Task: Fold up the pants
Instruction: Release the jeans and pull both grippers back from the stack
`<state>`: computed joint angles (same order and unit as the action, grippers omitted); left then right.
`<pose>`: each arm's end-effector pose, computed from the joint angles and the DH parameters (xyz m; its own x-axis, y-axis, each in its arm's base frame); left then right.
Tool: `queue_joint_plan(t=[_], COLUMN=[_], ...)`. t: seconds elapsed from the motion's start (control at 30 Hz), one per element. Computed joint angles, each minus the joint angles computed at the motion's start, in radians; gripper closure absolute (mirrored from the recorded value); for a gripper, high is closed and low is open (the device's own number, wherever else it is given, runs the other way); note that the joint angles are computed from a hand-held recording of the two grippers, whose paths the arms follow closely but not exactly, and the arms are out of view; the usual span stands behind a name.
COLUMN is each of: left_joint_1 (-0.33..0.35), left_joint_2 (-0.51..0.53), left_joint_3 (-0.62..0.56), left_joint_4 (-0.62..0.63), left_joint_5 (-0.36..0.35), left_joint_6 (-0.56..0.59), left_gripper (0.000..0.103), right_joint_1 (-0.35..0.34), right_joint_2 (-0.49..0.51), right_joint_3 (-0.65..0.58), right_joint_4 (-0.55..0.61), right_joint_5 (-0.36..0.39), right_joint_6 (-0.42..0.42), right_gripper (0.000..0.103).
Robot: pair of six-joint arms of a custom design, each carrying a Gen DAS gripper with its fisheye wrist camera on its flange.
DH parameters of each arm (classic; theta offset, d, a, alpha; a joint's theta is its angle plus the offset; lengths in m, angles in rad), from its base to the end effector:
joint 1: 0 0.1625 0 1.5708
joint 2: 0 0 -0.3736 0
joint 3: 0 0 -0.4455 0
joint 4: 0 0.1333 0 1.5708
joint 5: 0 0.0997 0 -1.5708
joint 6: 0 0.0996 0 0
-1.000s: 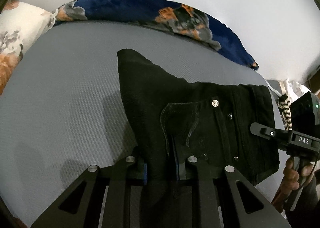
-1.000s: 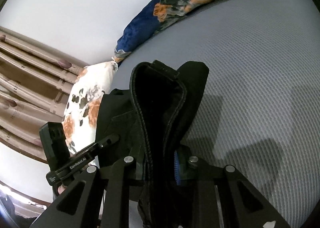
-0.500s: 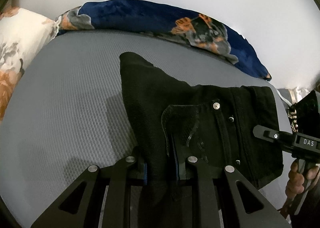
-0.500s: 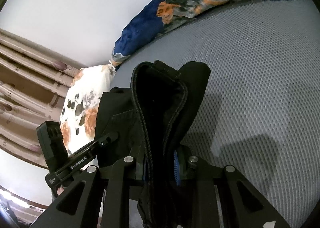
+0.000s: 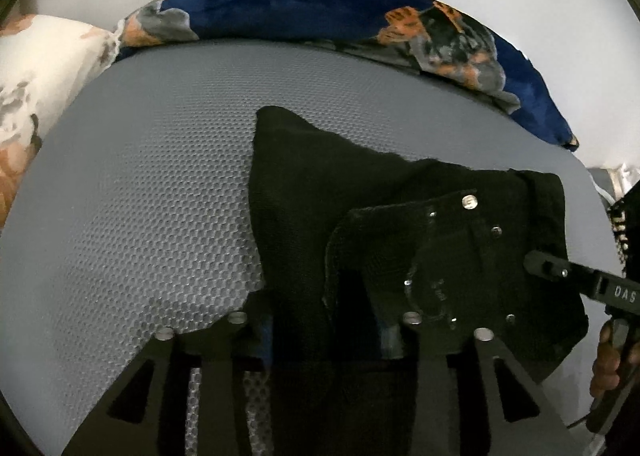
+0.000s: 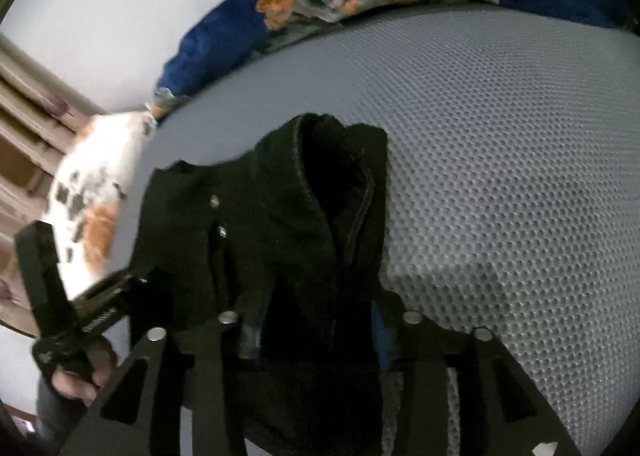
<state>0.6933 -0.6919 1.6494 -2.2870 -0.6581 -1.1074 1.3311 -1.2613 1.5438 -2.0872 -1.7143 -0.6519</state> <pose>-0.3462 -0.5634 -0.0464 -0.7778 -0.2908 -0.5572 0.1143 0.8063 -0.5804 -0.0414 -0.6708 0.3214 -0.8981 -0.3609 0.2512 -0.3949 0.9133 -0.0998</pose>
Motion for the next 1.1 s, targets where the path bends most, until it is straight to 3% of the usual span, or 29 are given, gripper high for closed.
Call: queue_joint_plan(t=[0.17,0.27,0.4,0.53,0.83,0.97,1.1], left_joint_1=[-0.016,-0.035,-0.08,-0.127,-0.252,-0.303,-0.334], left_joint_2=[-0.003,-0.011,-0.018,-0.019,-0.028,-0.016,-0.006], left_joint_3=[0.012,0.017,0.011,-0.005,-0.012,-0.037,-0.046], left_joint_4=[0.06,0.124,0.28,0.444,0.67,0.782,0.816], left_joint_5=[0.018,0.018,0.033,0.024,-0.013,-0.029,-0.037], left_joint_6=[-0.06,-0.126,-0.252,-0.395,-0.677,-0.782,-0.826], left_gripper=[0.043,0.04,0.039,0.039,0.039,0.039,0.038], right_joint_1=[0.003,-0.005,-0.02,-0.013,0.003,0.0,-0.007], right_joint_2=[-0.033,-0.055,-0.114,-0.199,-0.403,-0.463,-0.522], right_joint_3=[0.053,0.069,0.116,0.206,0.402,0.456,0.512], right_joint_4=[-0.067,-0.062,-0.079,-0.157,-0.26,-0.272,-0.304], right_joint_5=[-0.047,-0.046,-0.035,-0.029,0.003,0.017,0.018], right_joint_6=[-0.037,-0.016,-0.02,-0.081,-0.231,-0.258,-0.263], right_gripper=[0.052,0.051,0.048,0.046,0.035,0.031,0.027])
